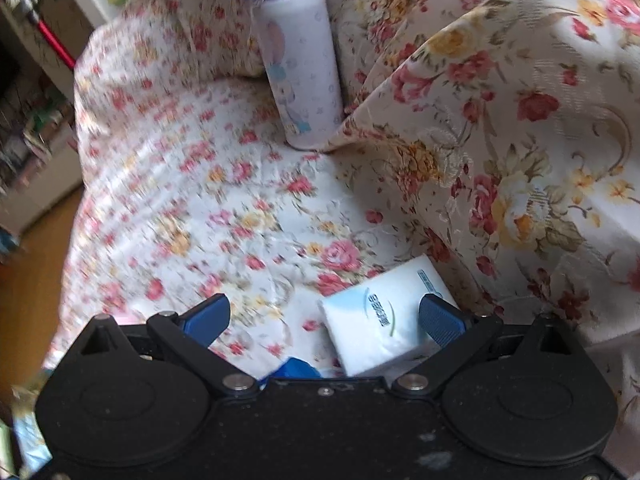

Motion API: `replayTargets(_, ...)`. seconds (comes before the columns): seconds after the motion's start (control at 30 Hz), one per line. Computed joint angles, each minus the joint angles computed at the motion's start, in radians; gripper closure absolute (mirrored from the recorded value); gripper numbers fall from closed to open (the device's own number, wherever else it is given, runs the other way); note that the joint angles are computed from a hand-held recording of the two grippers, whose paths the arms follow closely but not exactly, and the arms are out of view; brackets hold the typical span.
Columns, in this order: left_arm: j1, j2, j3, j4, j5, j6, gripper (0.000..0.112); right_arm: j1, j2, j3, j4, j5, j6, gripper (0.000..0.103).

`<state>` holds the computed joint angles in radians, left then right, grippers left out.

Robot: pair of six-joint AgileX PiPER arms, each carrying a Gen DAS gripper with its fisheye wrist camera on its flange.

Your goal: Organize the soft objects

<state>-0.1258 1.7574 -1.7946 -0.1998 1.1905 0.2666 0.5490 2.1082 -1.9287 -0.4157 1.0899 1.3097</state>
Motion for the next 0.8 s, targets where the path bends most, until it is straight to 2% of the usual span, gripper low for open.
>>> replayTargets(0.2,0.042,-0.034,0.072,-0.019,-0.015,0.033,0.065,0.009,0.000,-0.003,-0.007,0.024,0.005,0.002)
replayTargets(0.27,0.050,-0.033,0.081,-0.010,-0.023,0.028,0.059,0.012,0.003,-0.010,-0.008,0.035,0.009,0.002)
replayTargets(0.4,0.064,-0.002,0.065,0.001,-0.027,0.004,0.053,0.013,0.002,-0.013,-0.008,0.035,0.005,0.002)
replayTargets(0.57,0.034,0.045,0.033,0.047,-0.046,-0.036,0.051,0.011,-0.002,-0.009,-0.007,0.030,0.005,0.002)
replayTargets(0.67,0.002,0.083,-0.004,0.067,-0.056,-0.057,0.037,0.008,-0.005,-0.002,-0.004,0.018,0.008,0.001)
replayTargets(0.8,-0.043,0.133,-0.054,0.104,-0.081,-0.106,0.033,0.004,-0.010,0.006,0.000,0.004,0.009,0.001)
